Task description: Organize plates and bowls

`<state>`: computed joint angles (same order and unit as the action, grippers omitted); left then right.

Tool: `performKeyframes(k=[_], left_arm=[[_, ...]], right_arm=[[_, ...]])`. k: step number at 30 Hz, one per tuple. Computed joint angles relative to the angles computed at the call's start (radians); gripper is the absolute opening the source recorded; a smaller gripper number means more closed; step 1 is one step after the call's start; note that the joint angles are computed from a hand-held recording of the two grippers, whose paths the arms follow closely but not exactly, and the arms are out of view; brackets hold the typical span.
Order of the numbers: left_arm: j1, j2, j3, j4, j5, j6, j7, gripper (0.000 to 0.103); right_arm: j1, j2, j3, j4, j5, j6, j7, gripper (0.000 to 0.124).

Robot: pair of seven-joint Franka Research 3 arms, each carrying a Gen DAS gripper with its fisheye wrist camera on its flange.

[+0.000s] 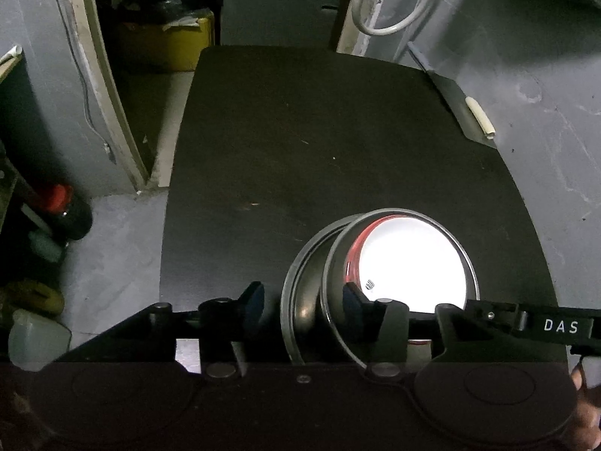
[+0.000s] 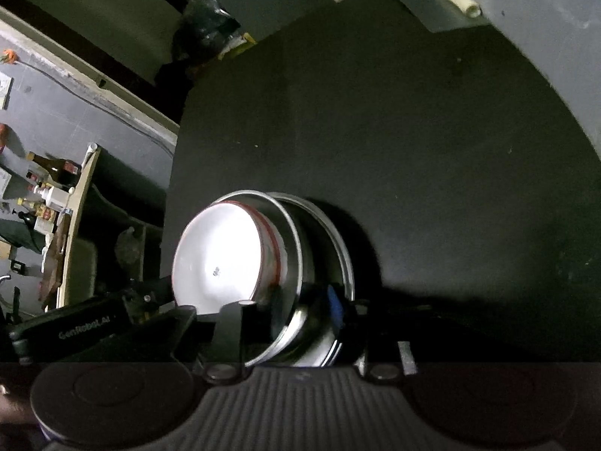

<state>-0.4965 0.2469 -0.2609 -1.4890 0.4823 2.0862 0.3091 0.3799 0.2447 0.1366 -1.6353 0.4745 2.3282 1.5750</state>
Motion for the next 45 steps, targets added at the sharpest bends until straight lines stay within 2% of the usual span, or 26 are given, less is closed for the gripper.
performKeyframes(k=[3,5,6,7,8,14,19,22,24,26,30,35,39,41,45], left_arm=[[-0.008,-0.009,0.0,-0.004,0.017,-0.015,-0.013,0.057],[-0.014,-0.011,-0.001,-0.002,0.033,-0.03,-0.025,0.064],[-0.017,-0.013,-0.001,-0.001,0.041,-0.037,-0.032,0.066],[-0.021,-0.017,-0.001,-0.002,0.051,-0.044,-0.04,0.072],[-0.022,-0.021,-0.002,-0.006,0.057,-0.045,-0.046,0.075],[-0.039,-0.029,-0.01,-0.001,0.099,-0.081,-0.08,0.078],[-0.055,-0.035,-0.012,0.002,0.141,-0.1,-0.123,0.087],[-0.065,-0.048,-0.013,-0.008,0.181,-0.103,-0.163,0.09],[-0.069,-0.068,-0.014,-0.032,0.214,-0.084,-0.209,0.092],[-0.069,-0.082,-0.019,-0.048,0.242,-0.073,-0.245,0.099],[-0.071,-0.099,-0.028,-0.062,0.291,-0.073,-0.289,0.102],[-0.061,-0.138,-0.04,-0.112,0.319,-0.038,-0.331,0.102],[-0.037,-0.19,-0.051,-0.184,0.325,0.035,-0.335,0.102],[-0.026,-0.216,-0.058,-0.218,0.337,0.069,-0.33,0.102],[-0.013,-0.252,-0.079,-0.261,0.385,0.088,-0.333,0.102]], right_arm=[[0.008,-0.022,-0.001,-0.03,-0.02,0.032,-0.006,0.035],[0.011,-0.034,-0.001,-0.046,-0.026,0.048,-0.007,0.036],[0.013,-0.042,-0.001,-0.056,-0.028,0.06,-0.01,0.044],[0.021,-0.051,-0.006,-0.067,-0.061,0.073,0.01,0.061],[0.031,-0.063,-0.012,-0.084,-0.102,0.09,0.031,0.066],[0.025,-0.118,-0.008,-0.164,-0.098,0.164,0.021,0.074],[0.025,-0.16,-0.003,-0.212,-0.097,0.214,-0.005,0.085],[0.022,-0.166,-0.002,-0.214,-0.081,0.232,-0.037,0.086],[0.022,-0.171,-0.001,-0.216,-0.07,0.238,-0.056,0.086],[0.023,-0.178,0.0,-0.223,-0.067,0.254,-0.065,0.087],[0.028,-0.192,0.002,-0.238,-0.068,0.289,-0.073,0.088],[0.036,-0.219,0.006,-0.266,-0.077,0.327,-0.072,0.093],[0.046,-0.252,0.01,-0.303,-0.101,0.377,-0.046,0.103],[0.05,-0.271,0.014,-0.325,-0.121,0.399,-0.023,0.103],[0.055,-0.32,0.026,-0.377,-0.201,0.444,0.061,0.103]])
